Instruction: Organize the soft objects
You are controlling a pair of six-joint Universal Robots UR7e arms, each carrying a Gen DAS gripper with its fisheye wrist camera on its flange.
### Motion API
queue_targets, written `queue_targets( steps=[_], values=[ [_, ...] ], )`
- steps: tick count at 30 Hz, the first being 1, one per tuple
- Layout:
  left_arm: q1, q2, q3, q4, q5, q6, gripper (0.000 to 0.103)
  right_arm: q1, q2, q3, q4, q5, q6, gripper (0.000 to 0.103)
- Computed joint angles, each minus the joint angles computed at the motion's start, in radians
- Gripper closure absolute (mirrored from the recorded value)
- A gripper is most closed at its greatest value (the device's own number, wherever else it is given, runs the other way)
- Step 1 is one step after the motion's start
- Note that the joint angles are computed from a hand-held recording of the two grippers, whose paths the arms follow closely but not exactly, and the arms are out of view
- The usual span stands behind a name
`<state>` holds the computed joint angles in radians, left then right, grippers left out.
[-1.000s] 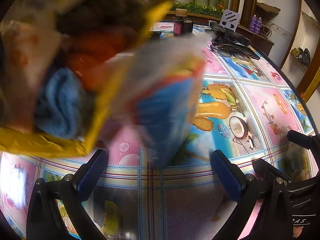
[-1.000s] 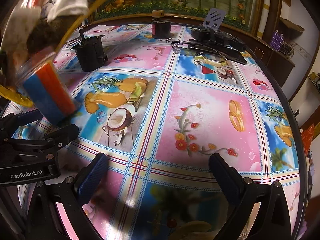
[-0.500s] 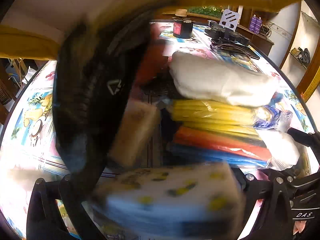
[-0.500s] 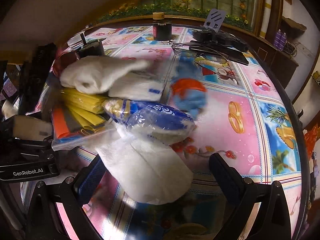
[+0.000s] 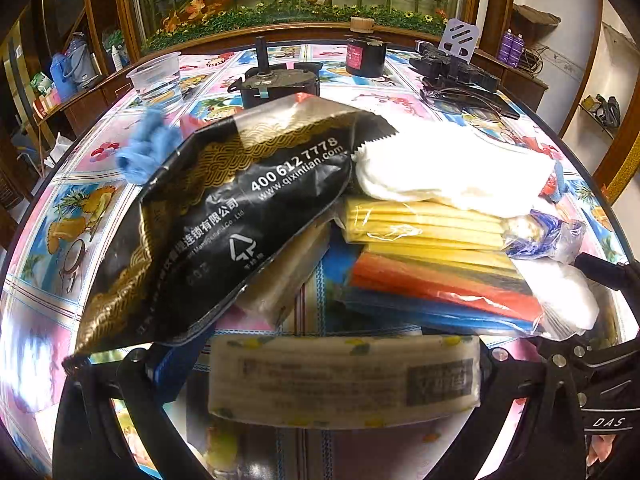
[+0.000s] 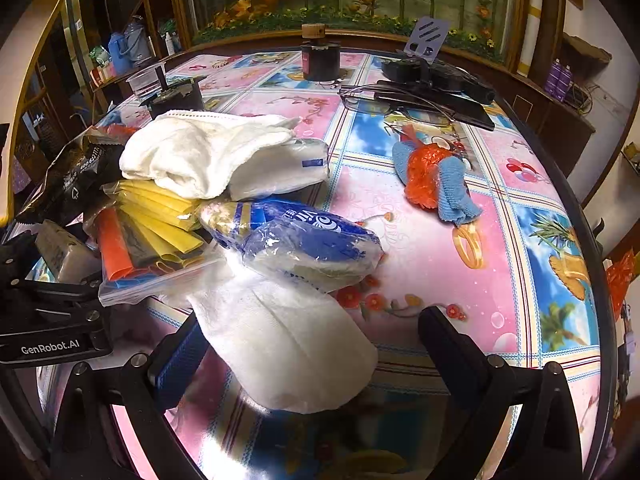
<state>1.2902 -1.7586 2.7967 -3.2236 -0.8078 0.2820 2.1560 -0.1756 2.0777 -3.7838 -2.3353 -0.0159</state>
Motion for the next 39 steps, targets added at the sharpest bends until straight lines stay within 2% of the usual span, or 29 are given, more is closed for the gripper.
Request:
queue_targets(
  steps=[18, 24, 27, 39],
  values=[
    [-0.002, 0.006, -0.001, -0.004, 0.002, -0.002, 0.0, -0.014, 0.004, 0.009, -0.052, 0.039, -0.014, 0.001],
    [-0.003, 0.007, -0.001, -0.005, 0.002, -0.003, 0.0, -0.057, -0.002, 0.03, -0.139, 0.125, -0.024, 0.001],
    [-0.004, 0.008, 0.0, -0.005, 0.003, -0.004, 0.0, -0.067, -0.003, 0.036, -0.164, 0.144, -0.015, 0.001],
    [-0.004, 0.009, 0.0, -0.007, 0.003, -0.004, 0.0, -0.027, -0.002, 0.026, -0.092, 0.07, 0.004, 0.001]
  ],
)
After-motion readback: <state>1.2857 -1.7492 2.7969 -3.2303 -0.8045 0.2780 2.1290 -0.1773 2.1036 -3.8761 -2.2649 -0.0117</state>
